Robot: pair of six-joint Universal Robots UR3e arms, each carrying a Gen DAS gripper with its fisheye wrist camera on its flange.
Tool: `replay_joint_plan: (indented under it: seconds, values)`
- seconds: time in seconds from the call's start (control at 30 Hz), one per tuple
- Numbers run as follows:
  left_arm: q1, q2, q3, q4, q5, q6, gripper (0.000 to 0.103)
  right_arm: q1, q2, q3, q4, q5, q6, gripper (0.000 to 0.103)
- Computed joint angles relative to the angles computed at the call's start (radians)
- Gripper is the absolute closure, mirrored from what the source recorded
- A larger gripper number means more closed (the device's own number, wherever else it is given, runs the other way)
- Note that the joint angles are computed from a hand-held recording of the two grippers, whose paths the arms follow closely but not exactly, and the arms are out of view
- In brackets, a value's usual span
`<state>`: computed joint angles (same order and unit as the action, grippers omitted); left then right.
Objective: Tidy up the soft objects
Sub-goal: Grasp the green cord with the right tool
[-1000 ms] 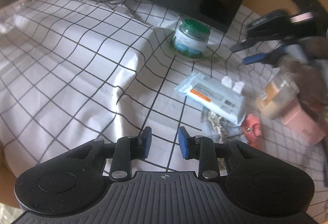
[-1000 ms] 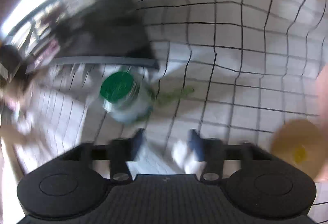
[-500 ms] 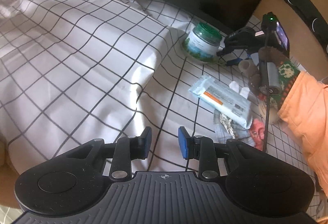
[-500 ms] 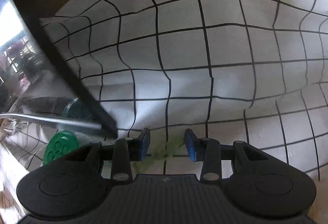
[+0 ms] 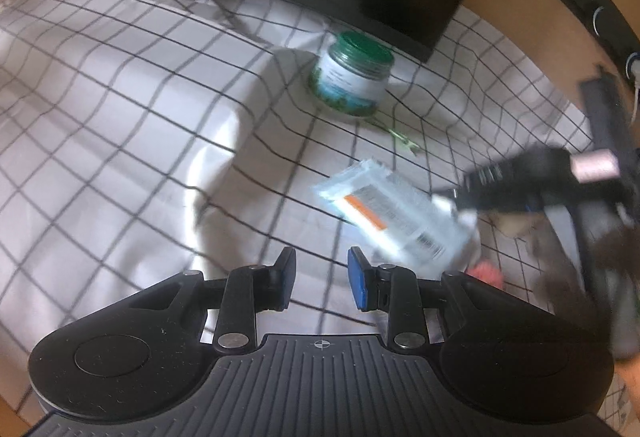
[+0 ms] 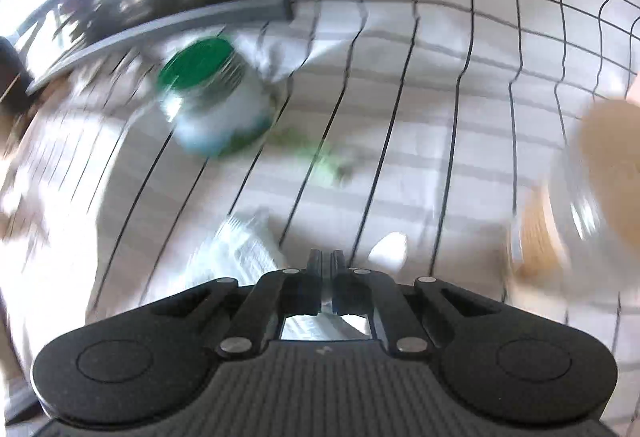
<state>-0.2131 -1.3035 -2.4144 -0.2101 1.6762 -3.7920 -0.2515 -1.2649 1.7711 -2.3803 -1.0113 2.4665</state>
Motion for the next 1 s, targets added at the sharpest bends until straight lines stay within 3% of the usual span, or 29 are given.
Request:
replay_joint_plan:
  seconds: [0.1, 0.2, 0.33, 0.5, 0.6, 0.63, 0.67, 0.73, 0.83, 1.0]
  values:
    - [-0.035, -0.059, 0.056, 0.002, 0.006, -0.006, 0.072, -0.074, -0.113, 0.125, 0.025, 0.075, -0.194, 0.099]
    - [-0.066, -0.105, 0.111, -0.011, 0.021, -0.007, 0.071, -0.049, -0.095, 0.086, -0.038, 0.082, -0.238, 0.09]
    - [-0.082, -0.097, 0.114, -0.025, 0.022, -0.009, 0.072, 0.055, 0.039, -0.081, -0.12, 0.028, -0.164, 0.065]
    - [-0.059, 0.005, 0.018, -0.016, 0.011, -0.023, 0.072, 0.197, 0.247, -0.282, -0.271, -0.115, -0.07, 0.051]
    - [-0.039, 0.073, -0.04, -0.03, -0.004, -0.047, 0.072, 0.225, 0.335, -0.4, -0.231, -0.147, -0.04, 0.052]
    - [-0.035, 0.087, -0.053, -0.035, -0.006, -0.053, 0.072, 0.218, 0.347, -0.433, -0.187, -0.123, -0.031, 0.056]
    - [-0.032, 0.098, -0.062, -0.041, -0.007, -0.057, 0.072, 0.213, 0.356, -0.464, -0.137, -0.105, -0.029, 0.068]
    - [-0.017, 0.118, -0.081, -0.044, -0.019, -0.066, 0.072, 0.209, 0.342, -0.467, -0.096, -0.102, -0.039, 0.083]
    - [0.009, 0.103, -0.084, -0.028, -0.051, -0.068, 0.072, 0.182, 0.27, -0.383, -0.054, -0.077, -0.082, 0.083]
    - [-0.025, -0.02, 0.029, -0.018, -0.021, -0.068, 0.072, 0.02, 0.004, -0.09, 0.018, 0.03, -0.265, 0.083]
